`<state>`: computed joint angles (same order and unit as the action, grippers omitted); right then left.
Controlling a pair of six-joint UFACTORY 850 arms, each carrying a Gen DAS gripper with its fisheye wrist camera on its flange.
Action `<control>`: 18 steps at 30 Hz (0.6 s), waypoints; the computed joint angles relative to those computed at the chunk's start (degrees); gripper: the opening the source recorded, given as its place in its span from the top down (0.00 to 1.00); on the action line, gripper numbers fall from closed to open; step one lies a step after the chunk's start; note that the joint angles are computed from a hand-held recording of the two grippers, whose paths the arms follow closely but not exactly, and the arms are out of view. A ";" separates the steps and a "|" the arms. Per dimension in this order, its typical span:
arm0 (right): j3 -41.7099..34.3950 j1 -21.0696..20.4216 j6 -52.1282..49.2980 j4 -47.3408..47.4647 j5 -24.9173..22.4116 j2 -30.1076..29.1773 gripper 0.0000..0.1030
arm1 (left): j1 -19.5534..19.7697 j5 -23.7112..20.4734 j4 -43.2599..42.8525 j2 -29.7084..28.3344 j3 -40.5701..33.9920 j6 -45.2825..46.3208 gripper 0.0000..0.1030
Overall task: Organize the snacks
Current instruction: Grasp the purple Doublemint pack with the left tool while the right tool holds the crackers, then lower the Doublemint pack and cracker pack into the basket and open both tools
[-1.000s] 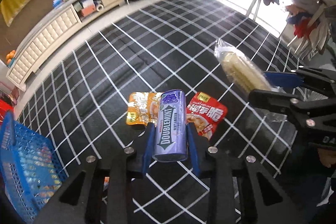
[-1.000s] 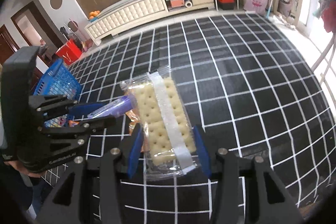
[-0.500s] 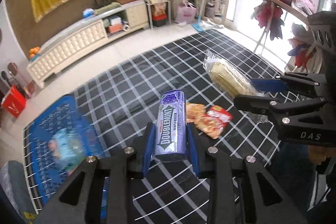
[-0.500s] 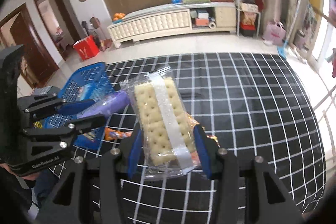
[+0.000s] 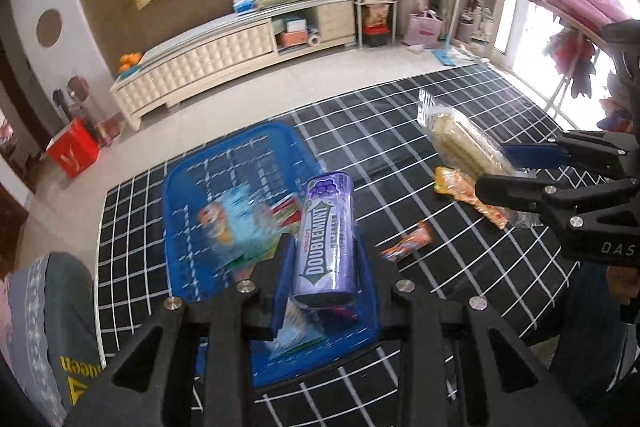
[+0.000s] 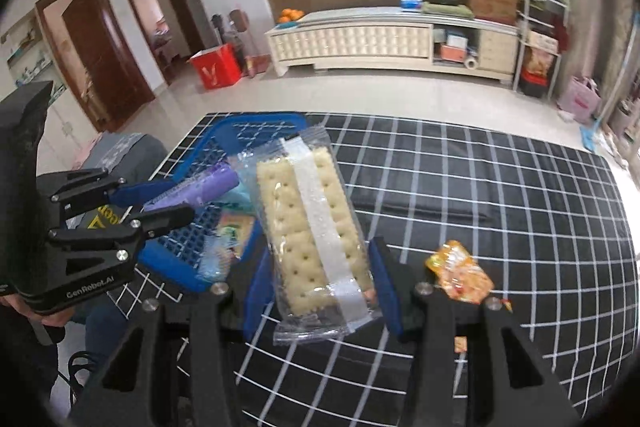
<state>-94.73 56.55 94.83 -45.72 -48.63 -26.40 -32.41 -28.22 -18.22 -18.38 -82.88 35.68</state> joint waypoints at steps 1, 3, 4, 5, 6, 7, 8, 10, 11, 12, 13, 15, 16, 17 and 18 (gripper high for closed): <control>-1.21 -0.26 -1.29 0.66 0.18 -0.89 0.49 | 0.37 0.26 0.33 0.14 0.51 -0.47 0.72; -3.96 -0.69 -4.15 2.28 0.51 -2.90 0.49 | 1.56 0.34 0.26 -0.04 1.09 -0.90 0.72; -5.62 -0.63 -5.41 3.12 0.32 -4.09 0.49 | 2.12 0.52 0.50 -0.26 1.32 -1.49 0.72; -7.15 -0.88 -7.26 4.13 0.41 -5.24 0.49 | 2.40 0.59 0.79 -0.42 1.45 -2.15 0.72; -8.42 -0.91 -8.41 4.79 0.19 -6.16 0.49 | 2.95 0.45 0.90 -0.77 1.51 -2.90 0.72; -9.75 -0.89 -9.65 5.55 -0.08 -7.15 0.49 | 3.52 0.42 0.90 -1.12 1.58 -3.69 0.72; -11.15 -1.12 -11.33 6.52 -0.13 -8.24 0.49 | 3.73 0.48 1.07 -1.43 1.51 -4.53 0.72; -13.35 -1.33 -13.25 7.89 -0.46 -9.91 0.49 | 4.54 0.61 0.37 -2.13 1.57 -5.17 0.72; -13.84 -1.49 -14.06 8.57 -0.29 -10.38 0.49 | 4.71 0.65 1.11 -2.38 1.64 -6.32 0.72; -14.53 -1.68 -14.87 9.39 -0.26 -10.98 0.48 | 4.94 0.71 1.51 -2.62 1.71 -6.85 0.72; -15.21 -1.76 -15.56 10.06 -0.36 -11.52 0.49 | 5.28 0.45 1.72 -2.94 1.73 -7.44 0.72; -16.25 -1.91 -16.69 10.98 -0.61 -12.35 0.49 | 5.61 0.22 1.25 -3.11 2.00 -7.55 0.72; -16.64 -1.94 -17.19 11.37 -0.74 -12.67 0.49 | 5.89 0.51 0.61 -3.03 2.37 -7.14 0.72; -16.86 -1.90 -17.38 11.51 -0.81 -12.87 0.49 | 5.75 1.05 0.82 -2.83 2.75 -7.63 0.72; -17.31 -1.79 -17.53 11.61 -1.04 -13.15 0.49 | 5.75 1.86 0.81 -2.63 3.20 -7.61 0.72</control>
<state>-112.03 54.76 77.29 -34.11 -49.68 -39.55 -26.66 -26.36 -17.41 -21.01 -79.68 28.08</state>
